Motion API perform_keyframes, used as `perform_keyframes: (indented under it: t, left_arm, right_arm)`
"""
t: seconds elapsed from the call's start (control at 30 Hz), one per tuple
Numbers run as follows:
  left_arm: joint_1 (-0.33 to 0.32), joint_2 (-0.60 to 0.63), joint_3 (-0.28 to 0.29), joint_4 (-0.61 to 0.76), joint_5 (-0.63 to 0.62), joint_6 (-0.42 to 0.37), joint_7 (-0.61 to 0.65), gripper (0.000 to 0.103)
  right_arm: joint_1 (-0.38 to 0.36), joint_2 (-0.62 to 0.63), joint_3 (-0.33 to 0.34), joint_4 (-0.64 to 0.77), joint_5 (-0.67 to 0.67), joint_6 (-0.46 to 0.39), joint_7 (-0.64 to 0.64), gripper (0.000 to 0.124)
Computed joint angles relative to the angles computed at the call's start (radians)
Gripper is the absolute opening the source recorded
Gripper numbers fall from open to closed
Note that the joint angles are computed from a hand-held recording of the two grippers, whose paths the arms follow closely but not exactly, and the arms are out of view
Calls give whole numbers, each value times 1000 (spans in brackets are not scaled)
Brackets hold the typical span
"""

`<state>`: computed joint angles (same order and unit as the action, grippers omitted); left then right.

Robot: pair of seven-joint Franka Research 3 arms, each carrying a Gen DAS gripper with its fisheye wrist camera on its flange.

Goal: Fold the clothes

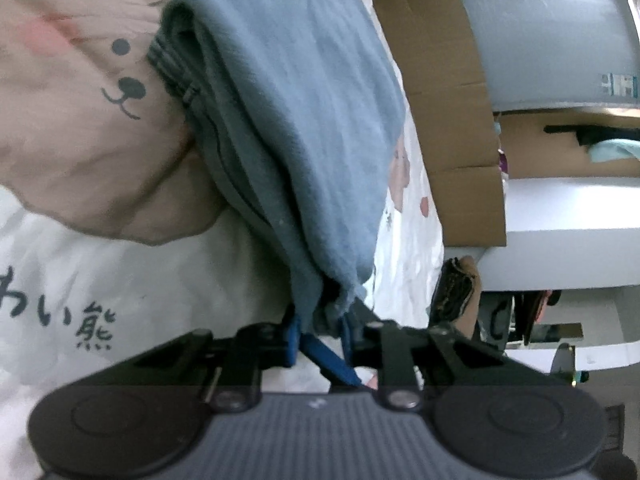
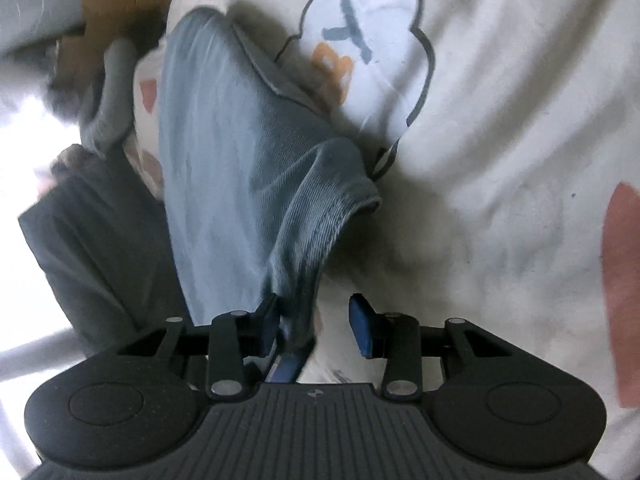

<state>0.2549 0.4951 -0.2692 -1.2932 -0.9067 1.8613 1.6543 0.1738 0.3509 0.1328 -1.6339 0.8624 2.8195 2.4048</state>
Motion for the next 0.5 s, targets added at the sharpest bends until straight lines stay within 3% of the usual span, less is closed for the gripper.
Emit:
perform_keyframes:
  t: [0.13, 0.23, 0.37, 0.5]
  left_arm:
    - [3, -11, 4, 1, 4, 3, 8, 18]
    - [2, -8, 7, 20, 21, -2, 19, 5]
    - [7, -10, 11, 30, 31, -3, 13, 0]
    - [14, -16, 20, 45, 47, 4, 3, 1]
  right_arm:
    - [12, -16, -55, 37, -137, -136, 87, 42]
    - [4, -39, -89, 66, -242, -272, 133, 50]
    - [-40, 9, -111, 248, -369, -526, 64, 52]
    - [-78, 88, -118, 439, -426, -710, -21, 52]
